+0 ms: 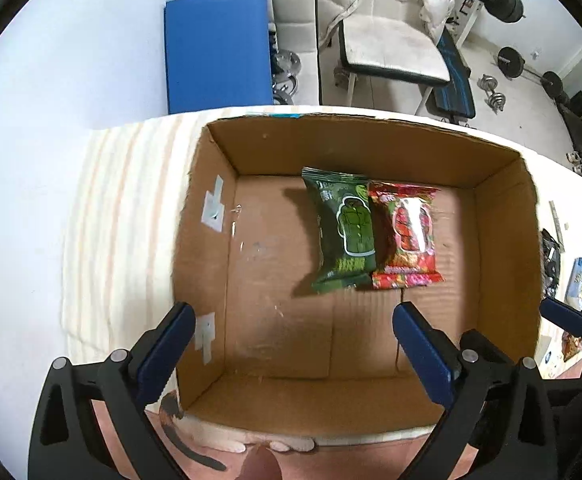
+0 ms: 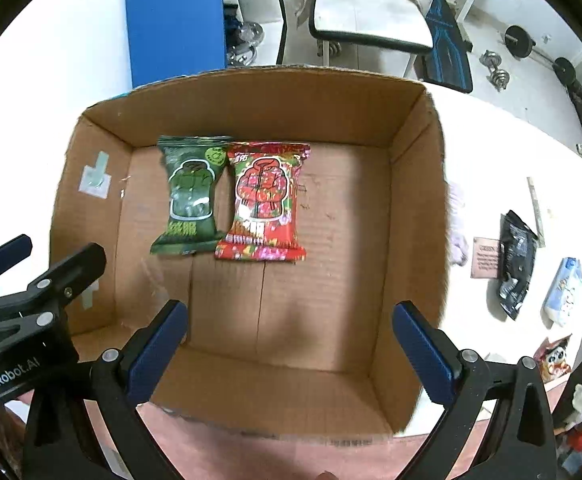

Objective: Organize soft objects
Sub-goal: 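Carry both packs into the box and open both tools to release them, then grasp the black snack bag with the left tool while the right tool grasps the blue tissue pack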

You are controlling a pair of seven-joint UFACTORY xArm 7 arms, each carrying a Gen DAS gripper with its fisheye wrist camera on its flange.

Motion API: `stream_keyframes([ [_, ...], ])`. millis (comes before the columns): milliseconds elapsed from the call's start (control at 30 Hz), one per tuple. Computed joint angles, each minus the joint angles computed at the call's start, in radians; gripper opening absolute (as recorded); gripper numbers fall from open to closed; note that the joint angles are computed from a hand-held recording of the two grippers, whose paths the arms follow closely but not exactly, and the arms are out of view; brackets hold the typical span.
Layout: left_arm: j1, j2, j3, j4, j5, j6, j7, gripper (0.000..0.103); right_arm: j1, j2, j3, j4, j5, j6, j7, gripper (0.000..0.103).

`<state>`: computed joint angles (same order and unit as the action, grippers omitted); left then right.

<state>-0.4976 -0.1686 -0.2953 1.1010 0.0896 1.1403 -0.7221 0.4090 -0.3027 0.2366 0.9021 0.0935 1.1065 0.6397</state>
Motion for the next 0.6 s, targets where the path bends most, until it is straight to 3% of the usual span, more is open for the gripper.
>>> stream_keyframes([
  [200, -0.02, -0.072, -0.028, -0.001, -0.005, 0.024, -0.042, 0.101, 0.021, -0.119, 0.022, -0.03, 0.004, 0.026, 0.026, 0.103],
  [400, -0.027, -0.114, -0.057, 0.029, -0.014, 0.043, -0.097, 0.101, 0.041, -0.241, 0.003, -0.072, 0.076, 0.025, 0.014, 0.103],
  [533, -0.036, -0.077, -0.086, 0.117, 0.003, 0.054, -0.132, 0.101, 0.027, -0.357, -0.035, -0.125, 0.117, 0.038, -0.012, 0.103],
  [600, -0.052, -0.003, -0.12, 0.22, 0.07, 0.097, -0.158, 0.101, 0.005, -0.43, -0.063, -0.151, 0.123, 0.075, -0.026, 0.103],
])
